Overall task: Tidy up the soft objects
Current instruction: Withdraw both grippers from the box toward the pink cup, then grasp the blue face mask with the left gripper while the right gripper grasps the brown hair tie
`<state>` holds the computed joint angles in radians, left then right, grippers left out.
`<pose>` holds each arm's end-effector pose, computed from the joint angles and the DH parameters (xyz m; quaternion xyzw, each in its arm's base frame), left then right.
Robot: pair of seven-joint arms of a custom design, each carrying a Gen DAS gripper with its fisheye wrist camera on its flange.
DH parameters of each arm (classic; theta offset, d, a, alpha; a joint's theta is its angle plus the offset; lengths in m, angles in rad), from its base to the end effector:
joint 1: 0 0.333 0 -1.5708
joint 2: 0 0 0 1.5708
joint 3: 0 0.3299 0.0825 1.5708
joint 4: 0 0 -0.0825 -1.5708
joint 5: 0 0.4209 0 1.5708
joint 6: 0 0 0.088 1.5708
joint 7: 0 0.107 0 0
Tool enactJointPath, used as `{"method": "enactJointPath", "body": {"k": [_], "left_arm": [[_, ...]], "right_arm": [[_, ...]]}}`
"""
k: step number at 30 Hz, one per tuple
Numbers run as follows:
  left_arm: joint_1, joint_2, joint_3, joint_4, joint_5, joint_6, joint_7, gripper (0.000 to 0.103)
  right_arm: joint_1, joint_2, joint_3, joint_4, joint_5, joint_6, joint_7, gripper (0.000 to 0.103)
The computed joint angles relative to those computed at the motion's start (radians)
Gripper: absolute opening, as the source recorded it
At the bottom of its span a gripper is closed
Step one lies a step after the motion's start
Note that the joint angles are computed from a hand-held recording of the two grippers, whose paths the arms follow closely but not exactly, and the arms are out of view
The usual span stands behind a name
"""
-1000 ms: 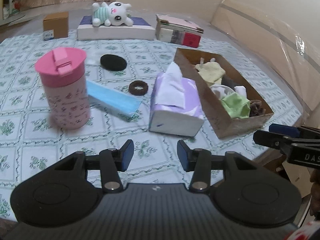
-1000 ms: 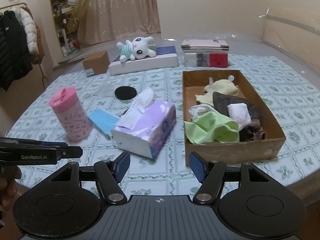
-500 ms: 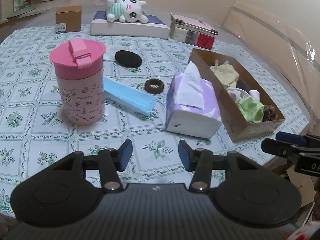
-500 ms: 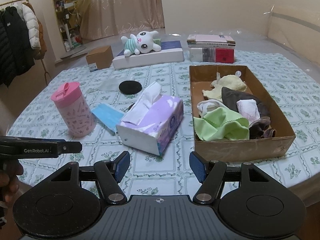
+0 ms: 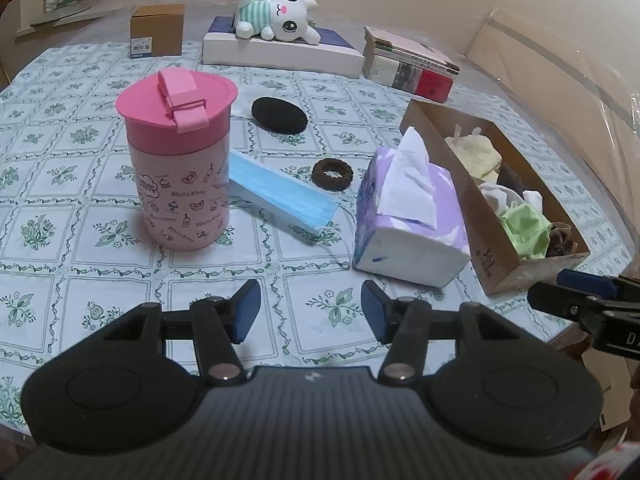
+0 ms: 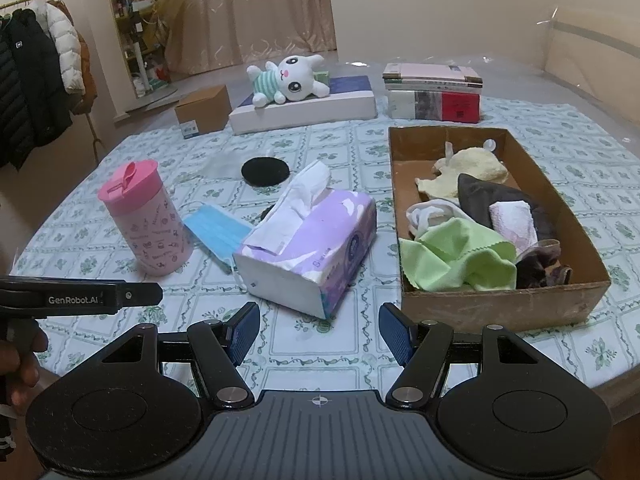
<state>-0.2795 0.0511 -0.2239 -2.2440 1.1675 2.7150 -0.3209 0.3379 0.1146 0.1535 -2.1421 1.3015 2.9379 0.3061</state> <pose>0.4912 -0.3076 0.3641 -0.7742 0.5146 -0.2916 0.2254 0.5619 0.2285 0.3839 -0.7917 0.4494 -0.1169 0.3970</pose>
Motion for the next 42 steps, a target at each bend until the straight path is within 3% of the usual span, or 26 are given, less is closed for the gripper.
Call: {"method": "enactJointPath", "body": {"k": [14,20,28,37,40,42], "left_arm": [[0.004,0.087,0.035,0.084,0.122,-0.044,-0.222,0.051],[0.000,0.163,0.068,0.143,0.167,-0.039,-0.358,0.051],[-0.019,0.257,0.110,0.213,0.215,-0.054,-0.545,0.047],[-0.045,0.343,0.138,0.298,0.220,-0.090,-0.552,0.034],[-0.046,0.357,0.142,0.315,0.201,-0.092,-0.511,0.023],[-0.039,0.365,0.140,0.326,0.161,-0.086,-0.445,0.006]], "right_arm": [[-0.016,0.120,0.027,0.151,-0.030,-0.012,-0.082,0.066],[-0.032,0.230,0.047,0.281,-0.122,-0.030,-0.098,0.066],[-0.049,0.400,0.059,0.478,-0.319,-0.089,-0.002,0.066],[-0.083,0.516,0.108,0.624,-0.417,-0.125,0.016,0.066],[-0.084,0.533,0.112,0.648,-0.435,-0.138,0.020,0.066],[-0.084,0.538,0.114,0.654,-0.443,-0.139,0.019,0.066]]}}
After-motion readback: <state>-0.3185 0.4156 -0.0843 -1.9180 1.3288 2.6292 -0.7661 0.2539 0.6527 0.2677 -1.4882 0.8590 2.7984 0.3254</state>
